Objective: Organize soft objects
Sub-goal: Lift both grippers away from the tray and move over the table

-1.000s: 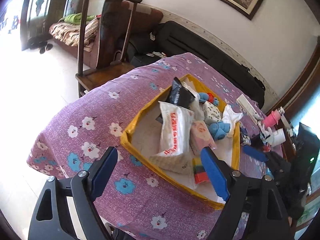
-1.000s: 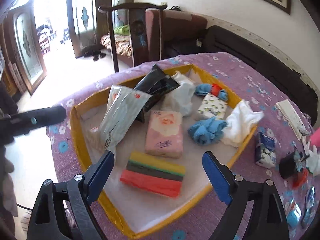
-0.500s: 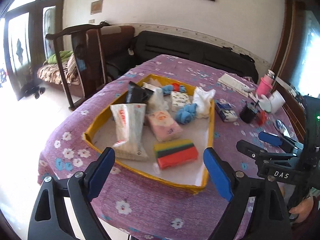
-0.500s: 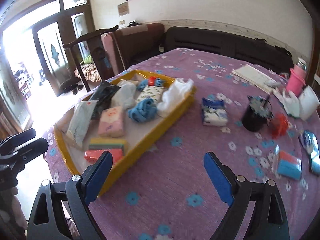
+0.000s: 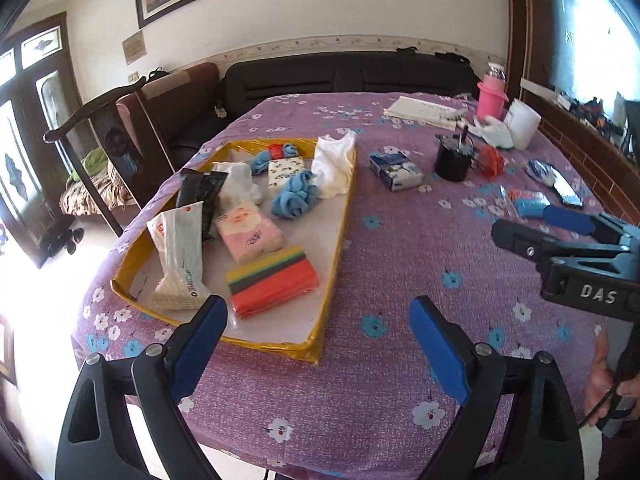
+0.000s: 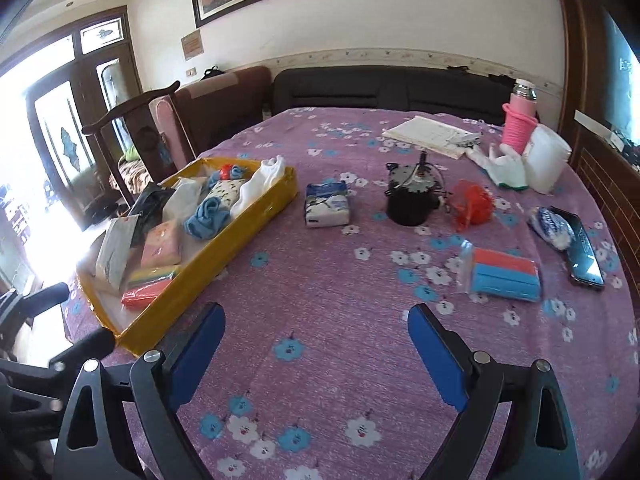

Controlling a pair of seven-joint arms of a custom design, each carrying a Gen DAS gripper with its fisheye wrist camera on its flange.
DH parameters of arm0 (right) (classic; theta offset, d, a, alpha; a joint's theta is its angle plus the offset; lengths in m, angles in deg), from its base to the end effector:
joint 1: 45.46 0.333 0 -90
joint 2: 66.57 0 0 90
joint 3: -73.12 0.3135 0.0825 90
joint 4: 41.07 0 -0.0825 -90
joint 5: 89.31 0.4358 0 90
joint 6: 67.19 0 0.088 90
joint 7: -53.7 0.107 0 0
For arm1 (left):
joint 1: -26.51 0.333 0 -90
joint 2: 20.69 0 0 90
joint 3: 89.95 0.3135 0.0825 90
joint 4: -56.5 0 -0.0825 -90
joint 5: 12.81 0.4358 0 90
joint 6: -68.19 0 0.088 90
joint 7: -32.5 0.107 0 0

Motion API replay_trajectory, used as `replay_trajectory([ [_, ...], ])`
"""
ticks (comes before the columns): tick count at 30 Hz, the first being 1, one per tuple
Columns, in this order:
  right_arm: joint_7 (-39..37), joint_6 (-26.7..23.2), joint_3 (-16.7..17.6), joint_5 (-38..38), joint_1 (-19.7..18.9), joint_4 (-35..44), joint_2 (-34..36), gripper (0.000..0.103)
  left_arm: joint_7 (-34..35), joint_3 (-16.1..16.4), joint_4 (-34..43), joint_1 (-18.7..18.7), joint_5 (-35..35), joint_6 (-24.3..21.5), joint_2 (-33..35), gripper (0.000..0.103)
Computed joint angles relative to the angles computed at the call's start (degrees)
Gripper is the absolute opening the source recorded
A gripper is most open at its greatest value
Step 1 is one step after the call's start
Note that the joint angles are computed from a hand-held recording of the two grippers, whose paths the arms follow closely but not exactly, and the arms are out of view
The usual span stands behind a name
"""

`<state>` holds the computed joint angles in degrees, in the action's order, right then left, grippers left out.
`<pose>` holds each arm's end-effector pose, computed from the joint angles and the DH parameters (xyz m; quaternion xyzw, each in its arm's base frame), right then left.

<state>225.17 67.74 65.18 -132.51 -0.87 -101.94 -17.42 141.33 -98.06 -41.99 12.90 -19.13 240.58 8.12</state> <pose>0.6655 0.5367 0.3524 -0.5507 0.7291 -0.2941 0.2804 0.7120 -0.2590 0.3585 -0.4469 0.8063 -0.3163 0.2238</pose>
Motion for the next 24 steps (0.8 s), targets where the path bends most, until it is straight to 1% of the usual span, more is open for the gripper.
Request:
replay_trajectory([
  [2, 1.09, -0.43, -0.61, -1.11, 0.88, -1.66, -0.98, 0.097, 0.08, 0.09, 0.14, -0.46, 0.45, -0.71, 0.29, 0.092],
  [4, 1.2, -0.76, -0.43, -1.65, 1.05, -2.16, -1.2, 0.097, -0.32, 0.74, 0.0, -1.19, 1.12, -0.69, 0.36, 0.092],
  [5, 1.09, -0.79, -0.16, -1.59, 0.9, -2.23, -1.16, 0.097, -0.71, 1.27, -0.16, -1.69, 1.57, -0.51, 0.33, 0.092],
  [6, 0.94, -0.9, 0.11, -1.35, 0.69, -1.86, -0.86, 0.097, -1.72, 2.6, -0.38, -2.89, 2.51, -0.17, 0.29, 0.092],
  [8, 1.11, -0.55, 0.45, -0.77, 0.27, -1.49, -0.45, 0.097, -2.65, 3.44, -0.64, -3.63, 3.45, 0.15, 0.24, 0.092],
  [13, 2.35, 0.44, 0.61, 0.35, -0.16, -1.54, -0.17, 0.097, -2.87, 2.77, -0.63, -2.86, 3.89, -0.09, 0.37, 0.092],
  [19, 1.69, -0.99, 0.43, 0.56, 0.14, -1.27, -0.05, 0.097, -2.59, 1.99, 0.57, -2.1, 3.7, -1.54, 1.28, 0.092],
  [24, 2.49, -1.13, 0.39, 0.59, -0.17, -2.44, -0.82, 0.097, -2.49, 1.67, 1.58, -1.9, 3.66, -2.75, 2.11, 0.092],
])
